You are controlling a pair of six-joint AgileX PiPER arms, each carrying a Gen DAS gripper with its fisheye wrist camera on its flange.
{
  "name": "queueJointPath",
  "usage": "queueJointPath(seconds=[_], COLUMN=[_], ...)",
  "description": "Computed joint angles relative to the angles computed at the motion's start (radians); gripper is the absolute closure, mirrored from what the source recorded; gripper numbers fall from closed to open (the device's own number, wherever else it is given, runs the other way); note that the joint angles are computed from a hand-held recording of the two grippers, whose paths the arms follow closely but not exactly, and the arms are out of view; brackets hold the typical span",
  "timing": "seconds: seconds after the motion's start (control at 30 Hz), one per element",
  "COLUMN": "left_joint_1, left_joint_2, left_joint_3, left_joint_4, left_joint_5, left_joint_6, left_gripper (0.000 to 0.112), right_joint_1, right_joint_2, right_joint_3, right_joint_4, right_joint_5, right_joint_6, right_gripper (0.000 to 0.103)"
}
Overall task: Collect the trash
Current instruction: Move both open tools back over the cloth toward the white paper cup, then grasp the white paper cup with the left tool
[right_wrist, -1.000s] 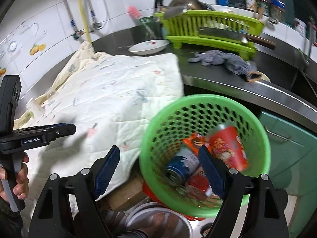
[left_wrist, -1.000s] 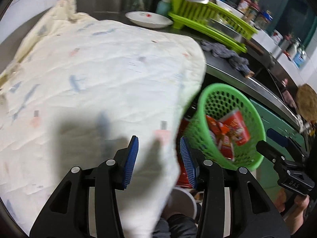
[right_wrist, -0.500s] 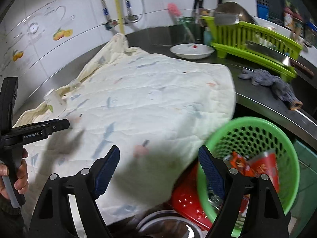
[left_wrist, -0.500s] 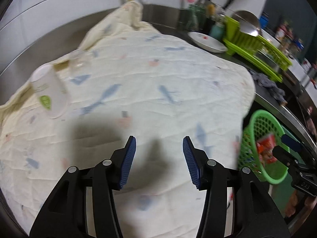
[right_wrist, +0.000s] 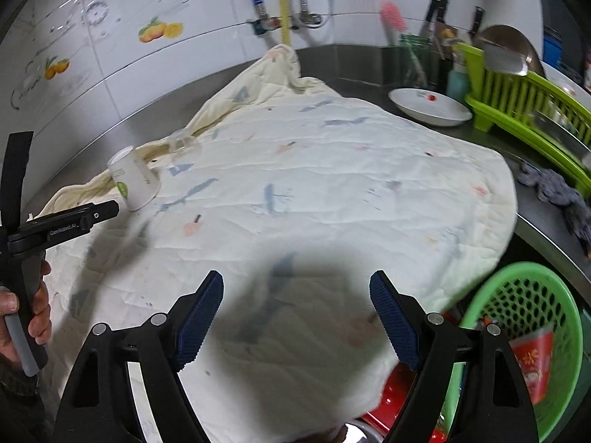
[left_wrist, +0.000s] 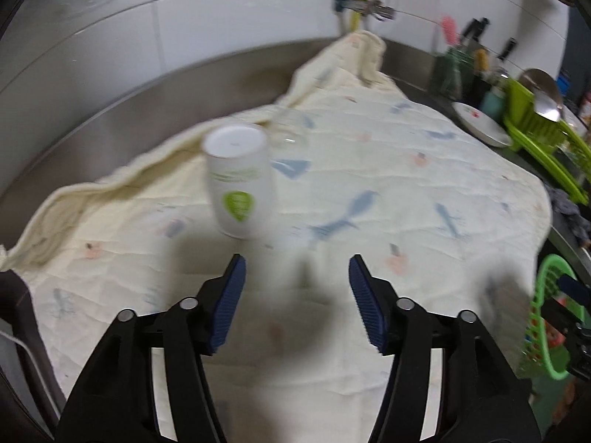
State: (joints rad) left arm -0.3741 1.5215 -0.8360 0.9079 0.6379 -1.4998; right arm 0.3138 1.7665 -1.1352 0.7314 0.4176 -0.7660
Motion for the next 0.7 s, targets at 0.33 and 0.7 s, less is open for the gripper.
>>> queueJointPath(seconds=[0.33,0.7], left_joint_1=[0.105,0.260], left_joint_2=[0.096,0.161], left_joint_3=[-0.040,-0.024], left_joint_4=[0.154,0.274], left_joint_5=[-0.006,-0.273], left_joint_6=[-0.080,-0.199], left_gripper=[0.039,0.047], right_joint_1=[0.121,0.198], right_joint_2=[0.083,0.182], right_joint_3=[-0.135,-0.291], right_joint_4=[-0.166,-0.305], right_joint_5=[0.006,0.050], right_joint_6=[0.180,0.319], right_gripper=[0.025,0.025])
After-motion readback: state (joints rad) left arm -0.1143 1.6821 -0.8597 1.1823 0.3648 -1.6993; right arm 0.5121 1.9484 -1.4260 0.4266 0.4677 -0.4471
